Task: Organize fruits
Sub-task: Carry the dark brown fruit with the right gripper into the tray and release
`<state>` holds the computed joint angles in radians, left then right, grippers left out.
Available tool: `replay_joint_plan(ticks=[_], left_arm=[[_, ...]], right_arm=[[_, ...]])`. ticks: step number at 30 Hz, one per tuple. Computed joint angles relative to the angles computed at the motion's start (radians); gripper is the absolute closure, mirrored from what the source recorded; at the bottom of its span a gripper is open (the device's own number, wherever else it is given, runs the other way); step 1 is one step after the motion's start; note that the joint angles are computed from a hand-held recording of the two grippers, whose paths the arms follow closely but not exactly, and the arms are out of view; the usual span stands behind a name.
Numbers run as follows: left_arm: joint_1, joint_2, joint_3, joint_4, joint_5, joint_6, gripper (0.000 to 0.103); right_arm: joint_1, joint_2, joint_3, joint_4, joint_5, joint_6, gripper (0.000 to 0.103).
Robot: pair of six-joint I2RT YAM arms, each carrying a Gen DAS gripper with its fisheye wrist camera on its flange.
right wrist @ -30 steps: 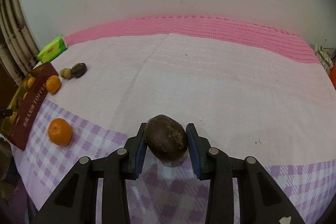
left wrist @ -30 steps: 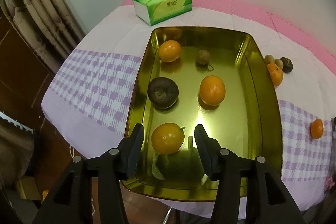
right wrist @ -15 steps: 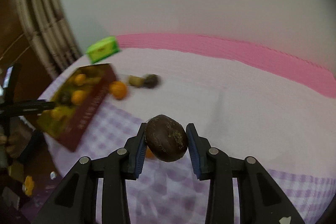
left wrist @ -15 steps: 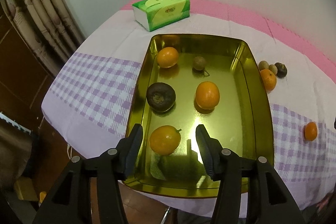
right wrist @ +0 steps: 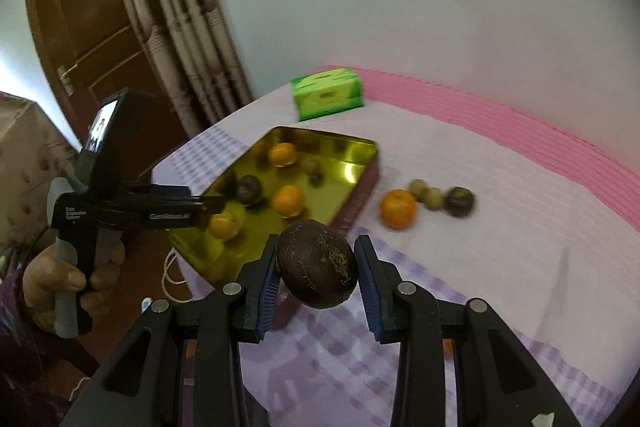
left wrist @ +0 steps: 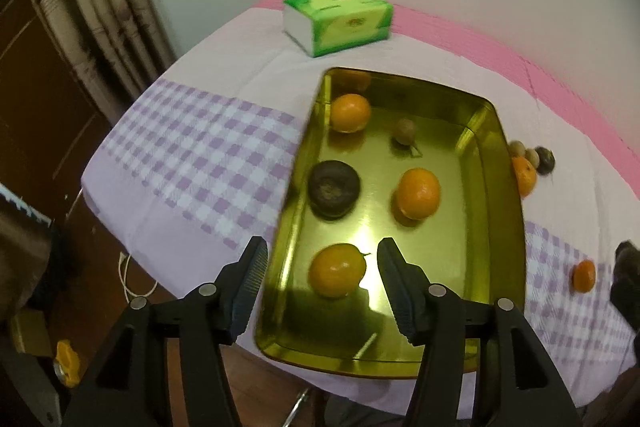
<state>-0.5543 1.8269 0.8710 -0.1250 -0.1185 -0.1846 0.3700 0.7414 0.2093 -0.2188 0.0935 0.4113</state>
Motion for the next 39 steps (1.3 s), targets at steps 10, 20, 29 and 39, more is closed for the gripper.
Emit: replay_joint_plan(ticks=[10,20,29,39], left_arm=[[0.074,-0.009,0.012,-0.001,-0.048,-0.038,0.045],[0.047,-0.034,-0.011,0.038,-0.142,-0.015,0.037],[0.047,-0.029,0.001,0.013,-0.127,-0.029,0.036],[0.039,-0.005,0.01,0.016,-0.124,0.003,0.035]], right_arm=[[0.07,0.47,0.108,0.324,-0.062,0.014,0.069],[0.083,0.774,0.209,0.457,-0.1,0.002,0.069],[0.062,0.931,0.281,0.484,-0.123,0.013,0.069],[0.043,0.997,0.307,0.506,-0.127,0.0,0.068]])
